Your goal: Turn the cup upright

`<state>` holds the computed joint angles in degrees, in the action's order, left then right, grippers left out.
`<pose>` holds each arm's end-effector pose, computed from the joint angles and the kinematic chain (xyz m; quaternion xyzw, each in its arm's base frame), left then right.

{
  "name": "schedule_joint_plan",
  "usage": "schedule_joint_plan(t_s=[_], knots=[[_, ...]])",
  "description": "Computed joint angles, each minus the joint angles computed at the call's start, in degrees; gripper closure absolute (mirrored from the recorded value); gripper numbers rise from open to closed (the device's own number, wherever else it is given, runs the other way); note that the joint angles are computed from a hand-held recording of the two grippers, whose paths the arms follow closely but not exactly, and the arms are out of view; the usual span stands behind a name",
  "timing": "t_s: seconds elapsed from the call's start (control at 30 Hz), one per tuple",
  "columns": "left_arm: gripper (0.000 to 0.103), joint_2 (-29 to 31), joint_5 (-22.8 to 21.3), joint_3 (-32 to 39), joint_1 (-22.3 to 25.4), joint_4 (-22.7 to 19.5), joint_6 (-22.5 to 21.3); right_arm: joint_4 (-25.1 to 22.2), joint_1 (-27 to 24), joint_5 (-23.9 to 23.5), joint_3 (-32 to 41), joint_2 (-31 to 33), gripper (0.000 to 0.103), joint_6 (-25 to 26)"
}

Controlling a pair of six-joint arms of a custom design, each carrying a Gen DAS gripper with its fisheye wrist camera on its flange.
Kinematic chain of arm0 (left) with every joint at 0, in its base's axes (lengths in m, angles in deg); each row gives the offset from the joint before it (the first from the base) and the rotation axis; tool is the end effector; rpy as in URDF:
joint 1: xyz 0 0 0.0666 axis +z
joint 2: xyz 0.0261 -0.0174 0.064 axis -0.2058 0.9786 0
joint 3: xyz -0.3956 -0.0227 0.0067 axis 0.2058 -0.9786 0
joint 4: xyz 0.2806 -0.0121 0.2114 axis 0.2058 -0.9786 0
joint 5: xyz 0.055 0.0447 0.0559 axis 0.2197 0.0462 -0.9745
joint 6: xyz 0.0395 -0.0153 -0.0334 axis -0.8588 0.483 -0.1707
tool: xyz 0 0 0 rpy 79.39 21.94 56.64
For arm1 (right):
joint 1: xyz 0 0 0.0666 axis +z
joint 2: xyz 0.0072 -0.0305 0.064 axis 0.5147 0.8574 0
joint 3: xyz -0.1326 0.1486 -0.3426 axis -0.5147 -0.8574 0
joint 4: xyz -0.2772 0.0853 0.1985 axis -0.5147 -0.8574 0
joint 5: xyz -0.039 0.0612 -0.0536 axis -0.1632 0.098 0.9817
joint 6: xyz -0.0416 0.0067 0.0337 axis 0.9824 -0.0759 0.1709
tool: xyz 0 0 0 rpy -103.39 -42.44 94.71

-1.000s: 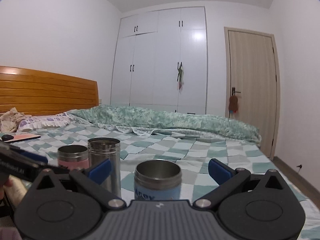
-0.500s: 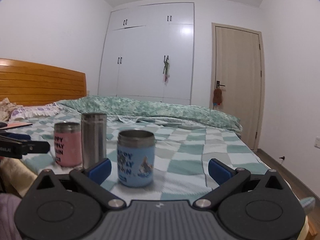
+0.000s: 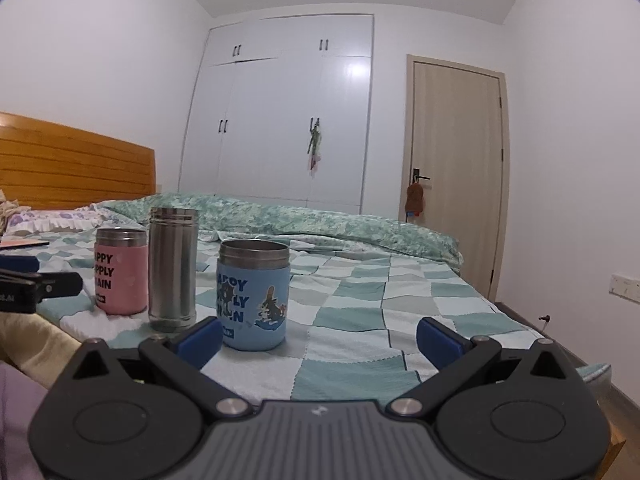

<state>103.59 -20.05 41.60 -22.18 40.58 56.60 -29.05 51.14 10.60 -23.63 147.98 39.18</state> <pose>0.5301 -0.1094 0.3530 0.1989 0.7274 -0.1772 0.6324 0.3923 0.1209 0.3491 0.0908 0.7478 -0.1147 0.6476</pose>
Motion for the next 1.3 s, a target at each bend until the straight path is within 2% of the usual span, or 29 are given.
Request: schedule_joint_plan(t_s=[0.23,0.53,1.3], knots=[[0.0,-0.19,-0.33,-0.91,-0.13,1.67,0.22,-0.66,-0.62,-0.28,-0.03,0.08,0.0,-2.11],[0.0,-0.57,-0.65,-1.89,-0.43,2.55,-1.05,0.16,-0.02,0.73,-0.04,0.56,0.0,-0.79],[0.0,-0.57,-0.26,-2.01,-0.25,2.88,-0.76,0.16,0.01,0.83,-0.02,0.63,0.0,-0.74]])
